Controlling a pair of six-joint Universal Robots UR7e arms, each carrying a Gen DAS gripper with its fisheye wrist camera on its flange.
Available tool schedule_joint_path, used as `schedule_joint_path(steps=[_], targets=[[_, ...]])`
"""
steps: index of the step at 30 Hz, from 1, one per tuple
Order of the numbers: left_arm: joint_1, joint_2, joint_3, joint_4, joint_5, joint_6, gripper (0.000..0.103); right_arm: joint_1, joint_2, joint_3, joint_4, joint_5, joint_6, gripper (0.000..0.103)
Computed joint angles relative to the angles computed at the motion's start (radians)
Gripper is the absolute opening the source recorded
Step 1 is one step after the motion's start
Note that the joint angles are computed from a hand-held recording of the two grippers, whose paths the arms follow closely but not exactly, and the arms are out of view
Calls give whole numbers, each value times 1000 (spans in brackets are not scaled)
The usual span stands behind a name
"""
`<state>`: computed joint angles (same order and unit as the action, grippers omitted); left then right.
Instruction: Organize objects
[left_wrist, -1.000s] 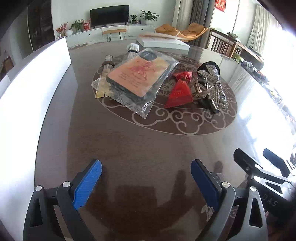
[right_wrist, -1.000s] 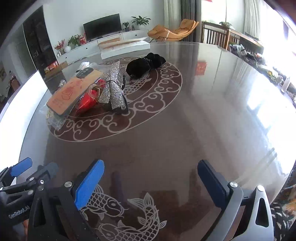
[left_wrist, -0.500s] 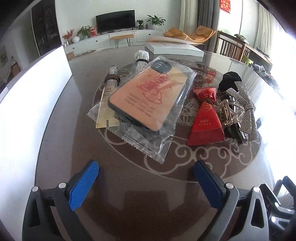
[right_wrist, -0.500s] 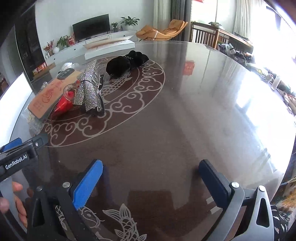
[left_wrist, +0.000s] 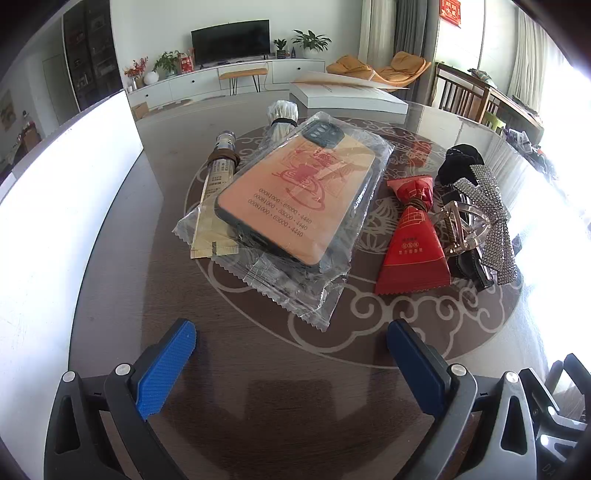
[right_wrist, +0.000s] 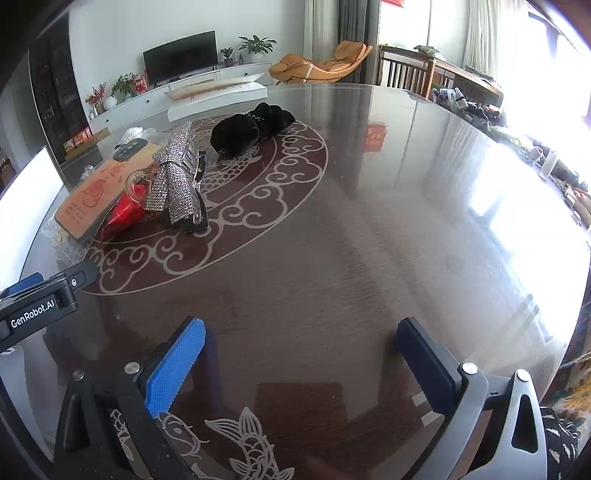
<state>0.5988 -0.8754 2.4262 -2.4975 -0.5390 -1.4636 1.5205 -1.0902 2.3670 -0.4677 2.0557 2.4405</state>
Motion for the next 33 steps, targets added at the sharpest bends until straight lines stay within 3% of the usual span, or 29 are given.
schedule_joint_path(steps=[33], targets=[[1, -2, -1, 3, 0, 0, 103, 2, 1, -2, 0, 1, 3, 103]])
